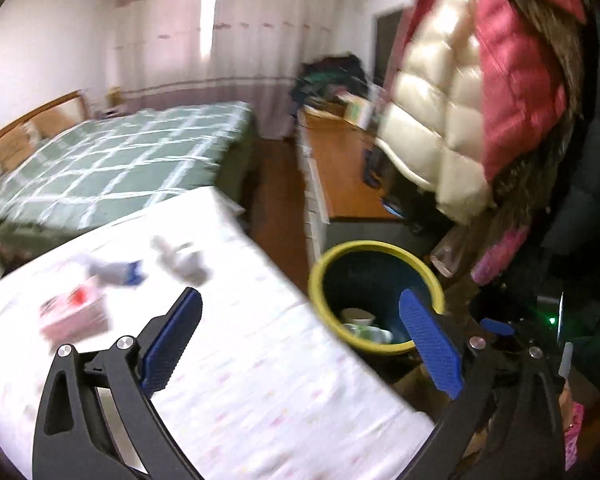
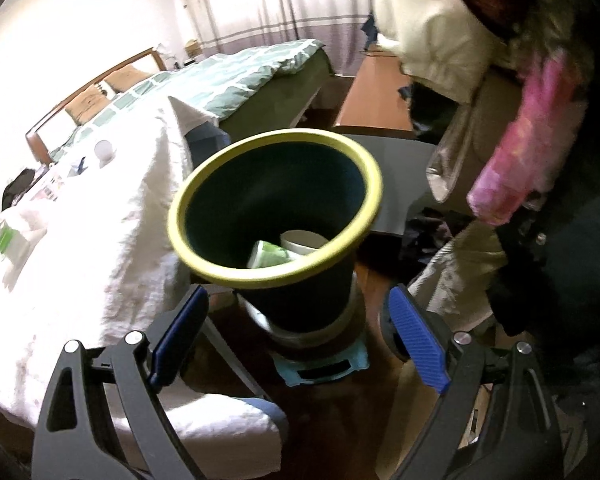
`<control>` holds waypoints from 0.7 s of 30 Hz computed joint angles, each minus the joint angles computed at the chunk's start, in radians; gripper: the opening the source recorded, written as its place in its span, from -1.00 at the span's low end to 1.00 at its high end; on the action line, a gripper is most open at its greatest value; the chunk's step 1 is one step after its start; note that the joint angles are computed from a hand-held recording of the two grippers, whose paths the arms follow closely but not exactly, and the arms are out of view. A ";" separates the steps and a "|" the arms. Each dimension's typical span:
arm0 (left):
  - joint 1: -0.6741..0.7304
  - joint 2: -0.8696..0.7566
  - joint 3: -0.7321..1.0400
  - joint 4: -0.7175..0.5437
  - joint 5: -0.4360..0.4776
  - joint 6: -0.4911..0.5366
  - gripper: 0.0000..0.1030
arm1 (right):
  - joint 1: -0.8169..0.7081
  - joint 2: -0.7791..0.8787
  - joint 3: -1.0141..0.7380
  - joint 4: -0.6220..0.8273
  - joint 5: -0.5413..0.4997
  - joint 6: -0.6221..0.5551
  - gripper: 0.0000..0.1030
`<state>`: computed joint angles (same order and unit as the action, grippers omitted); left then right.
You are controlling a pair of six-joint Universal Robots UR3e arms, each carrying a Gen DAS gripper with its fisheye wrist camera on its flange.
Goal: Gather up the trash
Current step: 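Carry the coconut water bottle over the bin and open the left gripper, then reach the right gripper to the white tissue and pinch it off the cup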
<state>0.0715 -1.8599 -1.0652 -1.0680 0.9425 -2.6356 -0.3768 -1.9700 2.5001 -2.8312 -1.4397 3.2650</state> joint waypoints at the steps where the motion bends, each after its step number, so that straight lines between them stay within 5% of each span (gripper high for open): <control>1: 0.040 0.043 -0.058 0.018 -0.009 0.008 0.90 | 0.022 0.020 -0.014 -0.007 -0.010 0.009 0.69; 9: 0.484 0.389 -0.498 0.091 -0.096 0.109 0.90 | 0.298 0.253 -0.258 -0.031 -0.129 0.082 0.69; 21: 0.892 0.497 -0.674 0.054 -0.206 0.280 0.90 | 0.654 0.762 -1.004 0.125 -0.150 0.081 0.69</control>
<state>0.9634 -1.3626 -1.7396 -1.0141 0.7367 -2.3554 0.2771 -1.2082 1.4956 -2.7065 -1.5897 3.3463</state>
